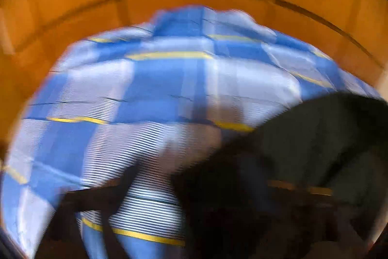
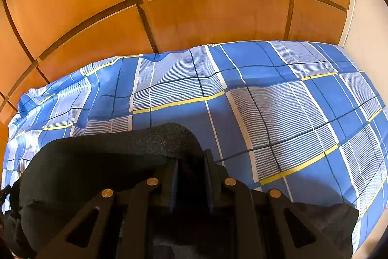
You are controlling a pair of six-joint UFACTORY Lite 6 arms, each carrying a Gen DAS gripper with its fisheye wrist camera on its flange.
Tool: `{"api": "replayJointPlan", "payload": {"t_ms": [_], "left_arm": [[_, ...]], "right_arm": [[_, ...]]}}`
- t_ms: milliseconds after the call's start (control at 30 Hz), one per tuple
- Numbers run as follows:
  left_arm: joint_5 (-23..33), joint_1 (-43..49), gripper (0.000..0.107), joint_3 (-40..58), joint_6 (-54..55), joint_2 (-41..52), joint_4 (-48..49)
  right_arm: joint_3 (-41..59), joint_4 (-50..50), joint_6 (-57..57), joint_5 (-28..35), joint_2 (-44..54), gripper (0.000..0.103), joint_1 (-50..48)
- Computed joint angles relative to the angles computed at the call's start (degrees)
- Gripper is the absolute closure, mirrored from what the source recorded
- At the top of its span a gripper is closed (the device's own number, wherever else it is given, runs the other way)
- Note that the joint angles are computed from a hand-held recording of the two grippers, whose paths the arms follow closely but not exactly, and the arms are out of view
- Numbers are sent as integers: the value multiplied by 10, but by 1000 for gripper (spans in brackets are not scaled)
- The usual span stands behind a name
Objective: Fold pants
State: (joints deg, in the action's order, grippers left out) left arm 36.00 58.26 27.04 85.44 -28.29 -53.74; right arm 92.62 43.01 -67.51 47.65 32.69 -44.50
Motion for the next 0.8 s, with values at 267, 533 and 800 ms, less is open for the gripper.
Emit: {"api": "replayJointPlan", "payload": {"t_ms": [267, 533, 800], "left_arm": [[-55, -125, 27, 2, -133, 100, 173], [63, -44, 58, 32, -91, 91, 102], [192, 7, 62, 186, -117, 109, 14]], "right_arm": [[-21, 8, -3, -28, -5, 84, 7], [-55, 42, -29, -43, -35, 85, -2], [-35, 104, -30, -28, -86, 87, -6]]}}
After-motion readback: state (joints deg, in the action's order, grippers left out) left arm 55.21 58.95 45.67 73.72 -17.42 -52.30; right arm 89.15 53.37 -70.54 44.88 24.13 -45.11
